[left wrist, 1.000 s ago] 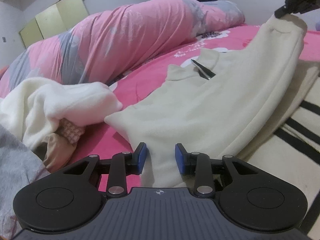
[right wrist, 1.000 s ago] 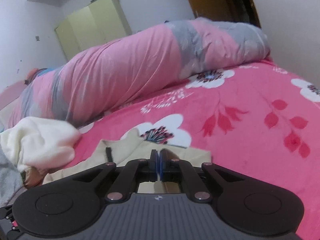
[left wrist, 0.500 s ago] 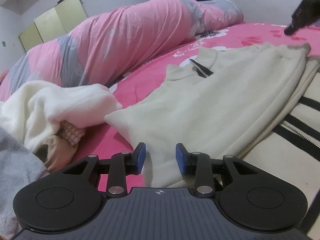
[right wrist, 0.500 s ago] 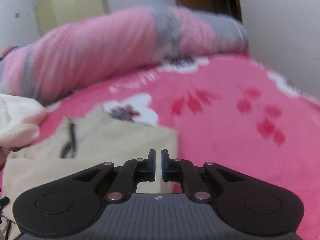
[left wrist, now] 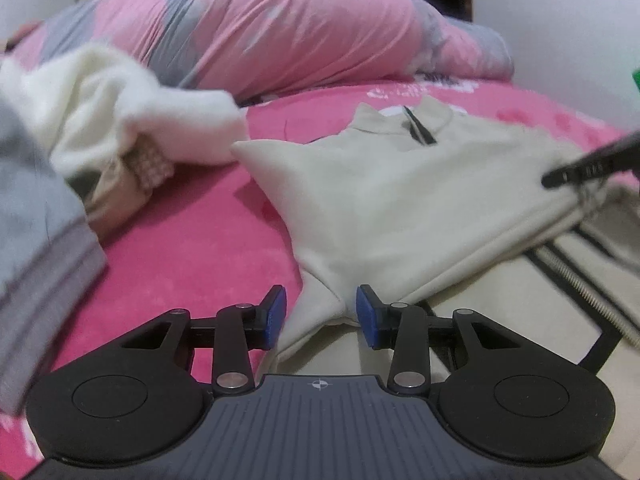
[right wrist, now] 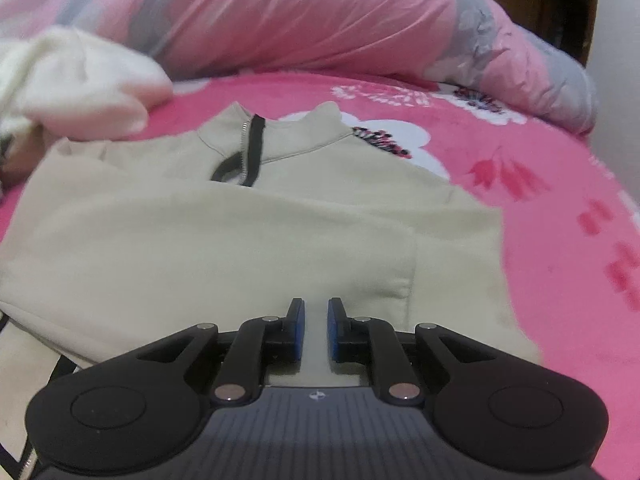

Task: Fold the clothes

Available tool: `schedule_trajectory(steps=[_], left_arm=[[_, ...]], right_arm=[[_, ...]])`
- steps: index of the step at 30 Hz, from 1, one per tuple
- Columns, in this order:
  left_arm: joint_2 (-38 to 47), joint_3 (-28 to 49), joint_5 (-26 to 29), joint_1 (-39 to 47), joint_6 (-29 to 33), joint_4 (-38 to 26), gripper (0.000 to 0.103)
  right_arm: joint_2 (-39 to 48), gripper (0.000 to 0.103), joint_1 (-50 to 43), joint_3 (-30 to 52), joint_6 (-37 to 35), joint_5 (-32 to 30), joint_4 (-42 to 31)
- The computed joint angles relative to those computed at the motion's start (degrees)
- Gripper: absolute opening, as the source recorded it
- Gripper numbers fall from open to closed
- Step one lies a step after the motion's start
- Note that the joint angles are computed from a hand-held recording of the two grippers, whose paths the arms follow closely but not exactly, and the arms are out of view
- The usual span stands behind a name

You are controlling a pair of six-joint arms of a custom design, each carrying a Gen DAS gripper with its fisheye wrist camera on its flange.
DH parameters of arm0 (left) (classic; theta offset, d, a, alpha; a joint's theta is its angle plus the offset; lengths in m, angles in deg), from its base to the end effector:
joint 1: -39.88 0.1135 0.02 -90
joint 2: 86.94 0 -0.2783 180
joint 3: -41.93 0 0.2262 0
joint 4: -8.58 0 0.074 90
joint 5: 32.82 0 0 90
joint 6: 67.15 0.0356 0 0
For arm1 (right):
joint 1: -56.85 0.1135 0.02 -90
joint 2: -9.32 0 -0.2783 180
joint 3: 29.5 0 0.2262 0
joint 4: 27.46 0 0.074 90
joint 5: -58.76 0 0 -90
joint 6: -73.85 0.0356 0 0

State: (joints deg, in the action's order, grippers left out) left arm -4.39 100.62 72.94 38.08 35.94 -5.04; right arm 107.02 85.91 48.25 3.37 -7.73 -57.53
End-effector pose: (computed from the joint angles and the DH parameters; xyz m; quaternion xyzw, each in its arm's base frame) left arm 0.2763 -0.0184 0.2321 0.1753 0.8730 -0.0792 0.4482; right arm 0.3027 0.1520 0.2304 -0.0071 0.9226 -0.0368 0.3838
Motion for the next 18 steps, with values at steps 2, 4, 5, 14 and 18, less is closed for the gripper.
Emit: schedule_trajectory(steps=[2,4,5,14,18], left_arm=[[-0.78,-0.57,2.14,1.16,-1.60,1.47,0.039],[-0.74,-1.59,2.80,1.69,-2.68,4.54,0.038],[-0.29,-1.66,2.76,1.96,-3.07,5.18,0.039],[3.81,-1.26,15.86,9.74,-9.59,3.18,0.039],[5.26,-0.76,21.05,13.47,-9.33,0.75,0.040]], right_arm=[[-1.48,0.013,2.30,1.66,-1.33,1.19,-0.20],[-1.80,0.013,4.36,4.16,-2.67,0.02,1.01],[-0.69,0.013,5.31,5.94,-3.96,-1.00,2.09],[27.65,0.011,8.50,37.93,-8.88,-15.35,-0.89],[36.35,0.008,5.35,45.41,-2.45,-13.33,-3.20]])
